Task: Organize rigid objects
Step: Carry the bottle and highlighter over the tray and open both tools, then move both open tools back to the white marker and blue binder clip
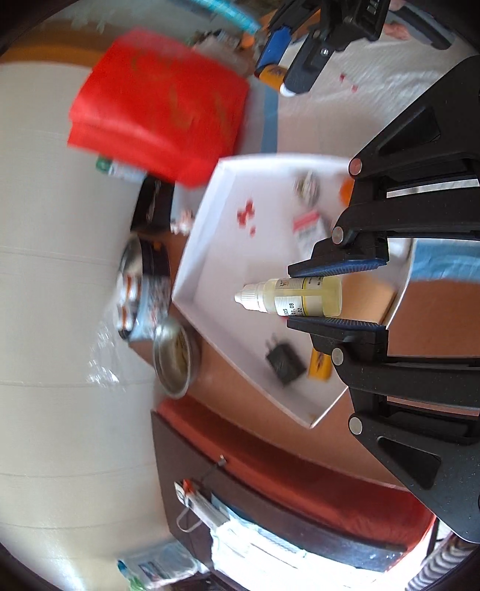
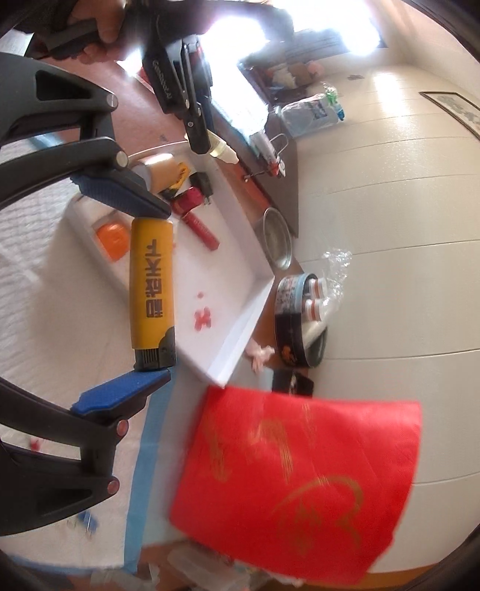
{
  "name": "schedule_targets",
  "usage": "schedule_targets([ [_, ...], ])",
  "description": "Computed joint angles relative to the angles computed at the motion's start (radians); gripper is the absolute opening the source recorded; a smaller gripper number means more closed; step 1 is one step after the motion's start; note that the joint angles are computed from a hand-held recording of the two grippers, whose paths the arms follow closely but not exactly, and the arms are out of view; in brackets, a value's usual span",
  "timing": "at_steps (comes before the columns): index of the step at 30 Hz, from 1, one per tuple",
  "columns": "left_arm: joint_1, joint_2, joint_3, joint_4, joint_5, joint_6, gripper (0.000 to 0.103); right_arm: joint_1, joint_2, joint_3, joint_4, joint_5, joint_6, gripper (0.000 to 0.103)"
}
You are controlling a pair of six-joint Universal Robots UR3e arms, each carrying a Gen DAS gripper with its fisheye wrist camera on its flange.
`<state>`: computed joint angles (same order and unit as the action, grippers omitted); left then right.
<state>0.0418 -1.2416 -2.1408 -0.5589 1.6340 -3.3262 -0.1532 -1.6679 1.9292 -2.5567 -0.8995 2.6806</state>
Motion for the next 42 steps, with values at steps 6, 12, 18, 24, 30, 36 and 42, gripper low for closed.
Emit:
schedule_targets([
  [6,0.091,-0.097,-0.037,0.084,-0.106,0.034,0.02,0.158,0.208,-0.127,-0.068,-0.071,0.101,0.08],
  [12,0.118,-0.159,-0.07,0.169,-0.155,0.028,0.06,0.229,0.314,-0.168,-0.102,-0.14,0.153,0.081],
  [18,0.166,-0.094,-0.15,0.221,-0.276,0.006,0.103,0.157,0.266,-0.094,-0.148,-0.093,0.169,0.09],
  [24,0.046,-0.089,-0.151,0.247,-0.333,0.006,0.103,-0.071,0.113,0.059,-0.186,0.014,0.226,0.09],
  [30,-0.157,-0.172,-0.075,0.255,-0.223,-0.015,0.103,-0.36,-0.07,0.232,-0.222,0.095,0.186,0.103],
  [36,-0.309,-0.217,0.013,0.241,-0.115,-0.047,0.103,-0.578,-0.116,0.296,-0.16,0.143,0.088,0.103],
  [42,-0.422,-0.31,0.11,0.244,-0.042,-0.096,0.103,-0.674,-0.061,0.277,-0.108,0.066,0.01,0.103],
])
